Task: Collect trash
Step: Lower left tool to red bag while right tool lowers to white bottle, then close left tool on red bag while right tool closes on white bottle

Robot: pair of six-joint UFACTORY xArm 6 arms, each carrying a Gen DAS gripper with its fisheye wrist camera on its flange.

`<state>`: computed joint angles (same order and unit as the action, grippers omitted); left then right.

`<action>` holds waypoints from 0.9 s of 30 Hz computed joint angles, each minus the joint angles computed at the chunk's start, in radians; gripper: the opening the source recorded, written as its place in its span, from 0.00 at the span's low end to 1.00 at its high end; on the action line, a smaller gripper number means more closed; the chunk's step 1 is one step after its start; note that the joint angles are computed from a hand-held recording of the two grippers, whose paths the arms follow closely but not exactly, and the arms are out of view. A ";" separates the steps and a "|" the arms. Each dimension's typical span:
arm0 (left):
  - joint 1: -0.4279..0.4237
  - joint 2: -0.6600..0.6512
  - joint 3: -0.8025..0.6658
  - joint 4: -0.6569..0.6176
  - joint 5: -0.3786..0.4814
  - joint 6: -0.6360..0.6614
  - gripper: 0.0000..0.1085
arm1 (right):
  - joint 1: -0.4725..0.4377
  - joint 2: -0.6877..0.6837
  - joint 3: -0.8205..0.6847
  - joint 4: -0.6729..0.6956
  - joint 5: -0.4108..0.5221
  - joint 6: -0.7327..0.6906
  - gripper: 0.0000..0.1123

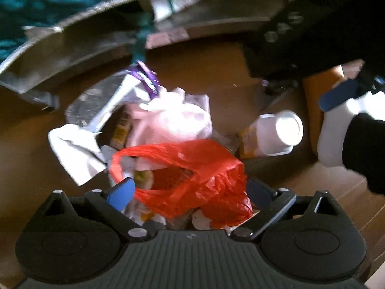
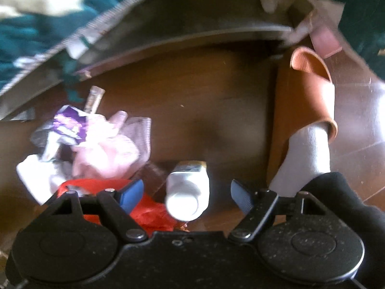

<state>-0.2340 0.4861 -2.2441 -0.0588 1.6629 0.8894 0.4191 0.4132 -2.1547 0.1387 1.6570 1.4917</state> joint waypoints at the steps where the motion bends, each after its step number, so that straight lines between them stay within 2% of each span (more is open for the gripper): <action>1: -0.004 -0.030 0.064 0.004 -0.038 0.017 0.92 | -0.003 -0.015 0.036 0.011 -0.024 0.005 0.70; 5: -0.016 -0.081 0.205 0.014 -0.127 0.043 0.92 | -0.005 -0.022 0.088 0.042 -0.066 0.008 0.70; 10: -0.025 -0.093 0.298 0.060 -0.180 0.065 0.77 | -0.005 -0.009 0.097 0.066 -0.081 -0.008 0.70; 13: -0.027 -0.092 0.314 0.074 -0.177 0.066 0.68 | -0.004 -0.003 0.093 0.066 -0.071 -0.013 0.69; 15: -0.030 -0.092 0.319 0.080 -0.174 0.067 0.59 | -0.002 0.002 0.088 0.058 -0.067 -0.009 0.69; 17: -0.034 -0.098 0.331 0.083 -0.181 0.069 0.54 | -0.002 -0.005 0.100 0.060 -0.074 -0.007 0.68; 19: -0.034 -0.097 0.328 0.077 -0.171 0.073 0.48 | -0.002 0.002 0.092 0.071 -0.064 -0.015 0.66; 21: -0.032 -0.095 0.320 0.068 -0.152 0.076 0.34 | -0.003 0.004 0.097 0.091 -0.065 -0.019 0.41; 24: -0.032 -0.082 0.291 0.070 -0.119 0.061 0.27 | -0.002 -0.003 0.113 0.100 -0.077 -0.011 0.41; 27: -0.029 -0.070 0.263 0.063 -0.088 0.060 0.18 | 0.002 0.035 0.030 0.086 0.003 0.009 0.41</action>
